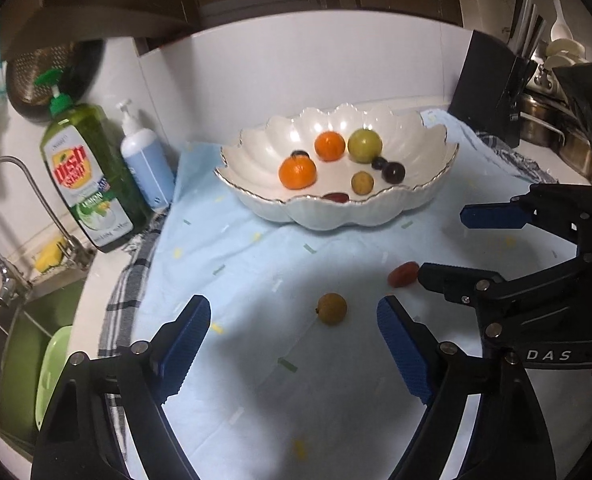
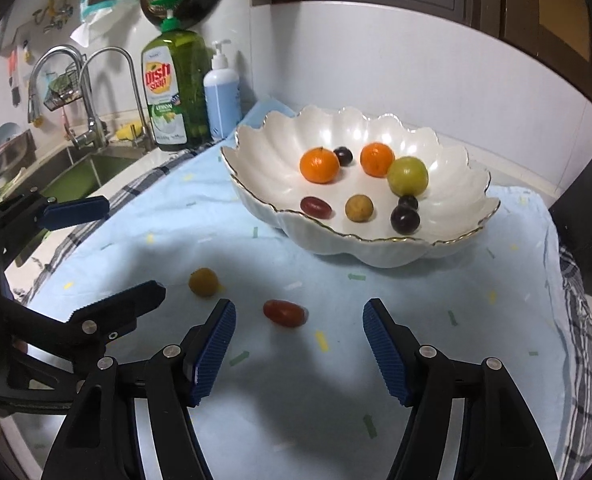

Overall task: Organize fruits
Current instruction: 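Grasp the small yellow-brown fruit with the left gripper while the right gripper grasps the red date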

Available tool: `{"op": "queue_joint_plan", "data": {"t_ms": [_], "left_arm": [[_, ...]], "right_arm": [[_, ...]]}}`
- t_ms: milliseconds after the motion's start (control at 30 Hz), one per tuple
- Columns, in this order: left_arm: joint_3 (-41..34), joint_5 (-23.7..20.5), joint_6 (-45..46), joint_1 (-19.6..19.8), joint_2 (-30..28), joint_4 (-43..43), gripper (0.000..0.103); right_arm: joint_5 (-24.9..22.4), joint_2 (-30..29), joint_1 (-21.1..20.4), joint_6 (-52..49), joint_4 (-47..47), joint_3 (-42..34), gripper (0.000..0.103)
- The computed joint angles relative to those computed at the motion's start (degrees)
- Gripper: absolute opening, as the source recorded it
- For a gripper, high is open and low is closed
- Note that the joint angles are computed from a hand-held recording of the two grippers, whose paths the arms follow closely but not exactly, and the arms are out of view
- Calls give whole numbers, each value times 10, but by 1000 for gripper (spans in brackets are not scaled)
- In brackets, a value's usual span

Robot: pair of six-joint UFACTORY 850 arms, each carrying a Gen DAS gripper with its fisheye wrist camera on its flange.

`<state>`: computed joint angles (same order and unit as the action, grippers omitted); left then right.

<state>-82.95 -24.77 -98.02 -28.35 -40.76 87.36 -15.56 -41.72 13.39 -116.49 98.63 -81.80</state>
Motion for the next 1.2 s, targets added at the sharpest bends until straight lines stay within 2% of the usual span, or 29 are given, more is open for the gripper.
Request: {"op": "queue_joint_plan", "data": {"t_ms": [167, 367, 600, 667, 800, 967, 1067, 1200], "left_arm": [[-27, 16, 59, 7, -23, -58, 81], [-55, 38, 148, 16, -45, -141, 72], [-74, 51, 198, 19, -61, -183, 62], [-79, 58, 219, 20, -64, -203, 57], [-87, 75, 266, 24, -68, -253, 49], [-102, 72, 333, 25, -80, -322, 29], [-101, 81, 324, 27, -79, -326, 23], [-100, 85, 318, 28, -79, -330, 23]], "right_arm": [[2, -20, 0, 83, -79, -25, 55], [-14, -46, -1, 207, -202, -58, 49], [-37, -71, -1, 302, -298, -91, 40], [-40, -74, -1, 306, -302, -95, 39], [-50, -77, -1, 302, -301, -100, 30], [-60, -77, 0, 302, -309, -101, 25], [-55, -74, 0, 283, -294, -95, 24], [-59, -74, -1, 280, -284, -94, 23]]}}
